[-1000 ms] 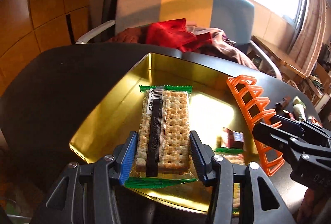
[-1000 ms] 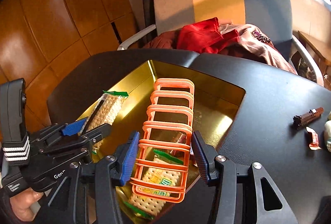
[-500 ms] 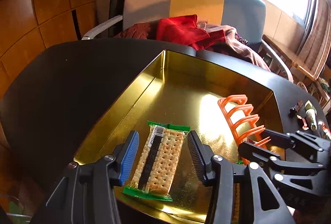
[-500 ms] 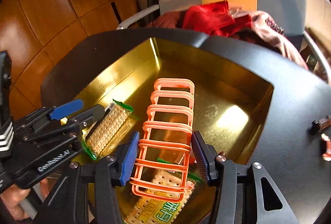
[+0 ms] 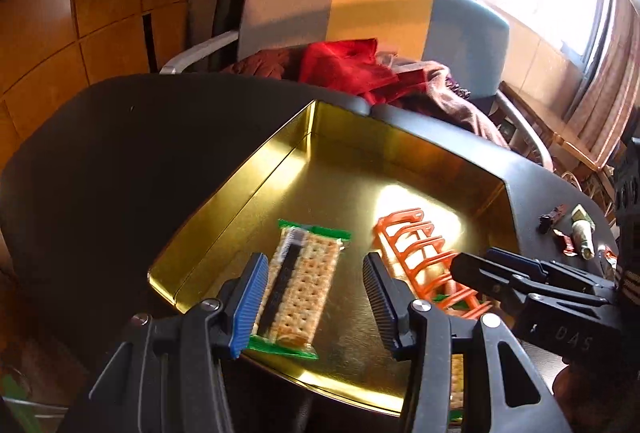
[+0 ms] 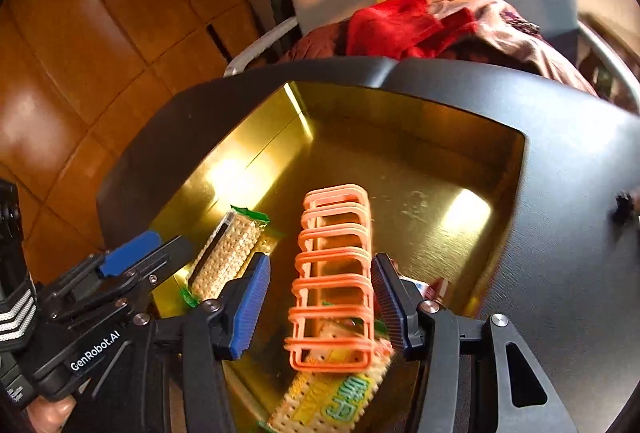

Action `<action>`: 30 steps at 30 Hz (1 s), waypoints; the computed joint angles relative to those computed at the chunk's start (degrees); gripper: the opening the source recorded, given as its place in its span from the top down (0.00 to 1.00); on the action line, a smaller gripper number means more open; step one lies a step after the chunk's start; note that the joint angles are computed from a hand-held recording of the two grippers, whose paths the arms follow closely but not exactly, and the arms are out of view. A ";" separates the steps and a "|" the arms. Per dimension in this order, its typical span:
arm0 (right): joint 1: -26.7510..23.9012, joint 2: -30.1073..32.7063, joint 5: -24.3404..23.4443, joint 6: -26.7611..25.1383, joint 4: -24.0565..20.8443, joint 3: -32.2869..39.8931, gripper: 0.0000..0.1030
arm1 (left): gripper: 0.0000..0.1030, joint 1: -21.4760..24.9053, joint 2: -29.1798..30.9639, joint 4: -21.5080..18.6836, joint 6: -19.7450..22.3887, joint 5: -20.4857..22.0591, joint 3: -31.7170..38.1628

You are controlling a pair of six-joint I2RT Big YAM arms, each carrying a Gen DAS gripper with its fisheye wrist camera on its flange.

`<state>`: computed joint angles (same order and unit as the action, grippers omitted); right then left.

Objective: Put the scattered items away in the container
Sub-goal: 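Withdraw both tools from the box back over the table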

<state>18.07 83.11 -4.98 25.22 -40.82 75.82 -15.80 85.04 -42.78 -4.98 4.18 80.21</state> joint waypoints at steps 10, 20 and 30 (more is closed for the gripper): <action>-8.32 -14.77 2.55 5.24 1.66 -13.61 0.45 | 0.46 -8.37 -0.83 -2.30 1.68 4.10 2.47; -24.39 -35.92 6.64 3.78 -6.39 -27.32 0.40 | 0.45 -20.86 3.06 -6.84 4.79 5.41 6.55; -61.95 -44.14 -13.96 -3.04 -11.81 -31.47 0.34 | 0.45 -30.09 8.54 -11.50 7.55 8.17 11.13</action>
<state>-43.88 38.97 -18.94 22.18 -52.63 44.34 -45.89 93.59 -54.28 2.57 12.35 91.34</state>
